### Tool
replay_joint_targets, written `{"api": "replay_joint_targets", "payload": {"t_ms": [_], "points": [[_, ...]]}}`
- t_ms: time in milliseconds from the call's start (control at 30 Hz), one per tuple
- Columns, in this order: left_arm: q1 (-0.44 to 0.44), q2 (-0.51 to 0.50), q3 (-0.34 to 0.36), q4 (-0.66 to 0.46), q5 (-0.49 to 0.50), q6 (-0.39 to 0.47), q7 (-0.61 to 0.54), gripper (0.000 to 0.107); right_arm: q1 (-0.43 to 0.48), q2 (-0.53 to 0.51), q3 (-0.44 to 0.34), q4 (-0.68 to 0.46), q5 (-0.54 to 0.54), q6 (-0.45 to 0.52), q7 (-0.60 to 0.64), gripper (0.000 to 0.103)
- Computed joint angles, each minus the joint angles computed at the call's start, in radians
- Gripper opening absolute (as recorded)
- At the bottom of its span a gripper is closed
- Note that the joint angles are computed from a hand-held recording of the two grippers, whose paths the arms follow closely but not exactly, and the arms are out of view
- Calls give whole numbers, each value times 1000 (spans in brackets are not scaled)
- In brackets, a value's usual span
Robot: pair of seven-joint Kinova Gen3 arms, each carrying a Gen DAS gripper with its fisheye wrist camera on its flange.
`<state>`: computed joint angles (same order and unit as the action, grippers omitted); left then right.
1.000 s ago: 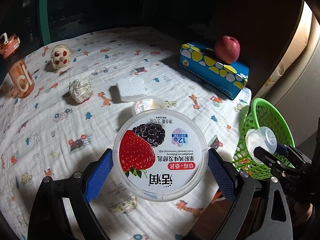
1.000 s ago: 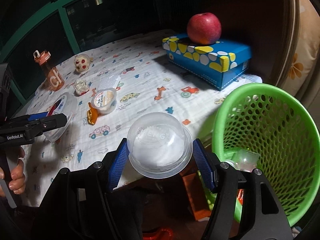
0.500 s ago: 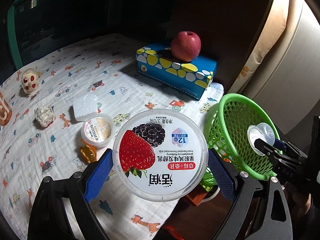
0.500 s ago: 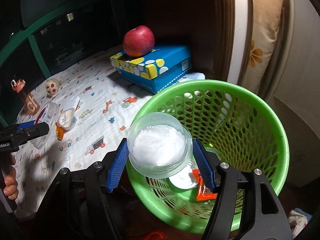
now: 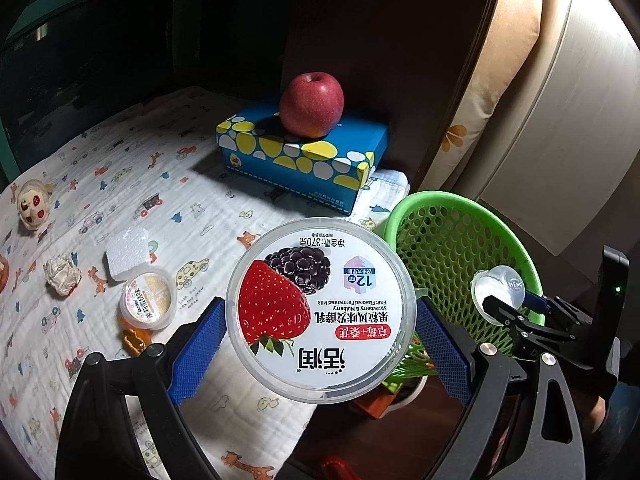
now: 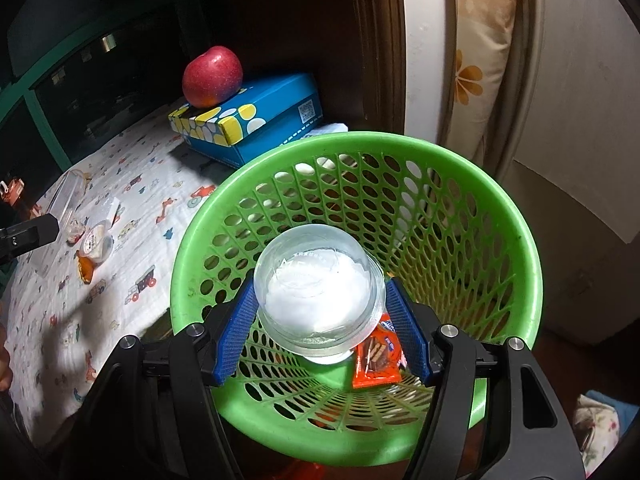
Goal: Collect trash
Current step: 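Carry the dome lid into the basket and open the right tool while the left tool carries the tub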
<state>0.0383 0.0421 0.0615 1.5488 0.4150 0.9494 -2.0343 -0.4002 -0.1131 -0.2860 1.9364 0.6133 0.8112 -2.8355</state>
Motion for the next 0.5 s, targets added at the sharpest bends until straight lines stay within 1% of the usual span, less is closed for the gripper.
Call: {"api": "replay_joint_targets", "payload": {"t_ms": [300, 500], "points": [[43, 16, 30, -39, -21, -6, 23, 90, 20, -24, 0, 25, -12, -4, -6, 67], [75, 29, 47, -59, -37, -7, 41, 90, 39, -59, -16, 45, -9, 3, -19, 68]]}}
